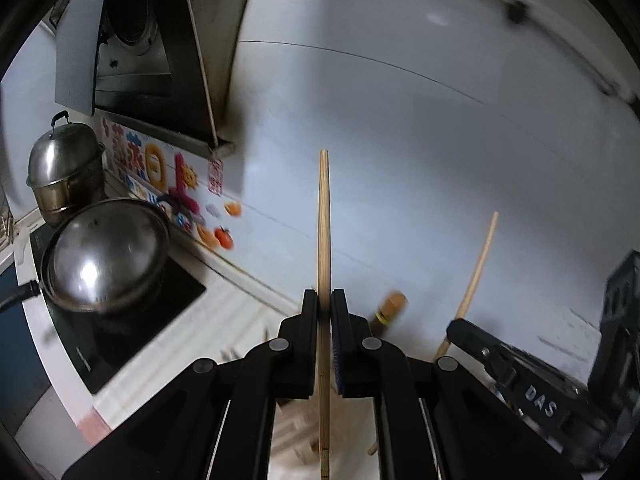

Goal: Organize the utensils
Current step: 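Lift both wooden chopsticks and carry them over the beige holder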

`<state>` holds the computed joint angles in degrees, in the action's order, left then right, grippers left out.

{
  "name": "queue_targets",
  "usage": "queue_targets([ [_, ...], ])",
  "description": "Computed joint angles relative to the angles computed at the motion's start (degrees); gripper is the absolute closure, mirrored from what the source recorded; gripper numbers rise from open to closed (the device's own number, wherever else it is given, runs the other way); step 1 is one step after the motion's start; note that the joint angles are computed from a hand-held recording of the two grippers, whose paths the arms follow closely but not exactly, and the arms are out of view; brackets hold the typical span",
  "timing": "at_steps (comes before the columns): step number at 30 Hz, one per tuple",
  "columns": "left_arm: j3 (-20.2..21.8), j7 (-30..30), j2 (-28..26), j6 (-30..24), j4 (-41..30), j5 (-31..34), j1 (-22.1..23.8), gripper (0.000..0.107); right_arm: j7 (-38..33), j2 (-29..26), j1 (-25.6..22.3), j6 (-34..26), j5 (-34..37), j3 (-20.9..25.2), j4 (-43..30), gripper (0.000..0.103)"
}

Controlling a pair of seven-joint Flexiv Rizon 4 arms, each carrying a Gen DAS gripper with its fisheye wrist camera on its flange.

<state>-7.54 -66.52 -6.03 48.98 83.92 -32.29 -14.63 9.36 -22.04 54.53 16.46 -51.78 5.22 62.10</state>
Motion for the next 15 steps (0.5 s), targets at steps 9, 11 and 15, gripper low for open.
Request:
queue_targets([
  [9,-1.1,-10.2,-12.5,-2.2,-12.0,5.3,0.6,0.103,-5.0,-6.6,-4.4,8.3,4.3,-3.4,-4.2,0.097],
  [11,-1.2,-11.4,-13.6,-2.3,-12.6,6.6,0.3,0.103,-5.8,-7.7,-4.7,9.3,4.7,-4.0,-4.5,0.097],
  [15,-1.5,-12.3,-14.9,-2.7,-13.0,7.8,0.2,0.103,-6.3,-8.0,-5.0,10.7,5.2,-4.7,-3.0,0.097],
])
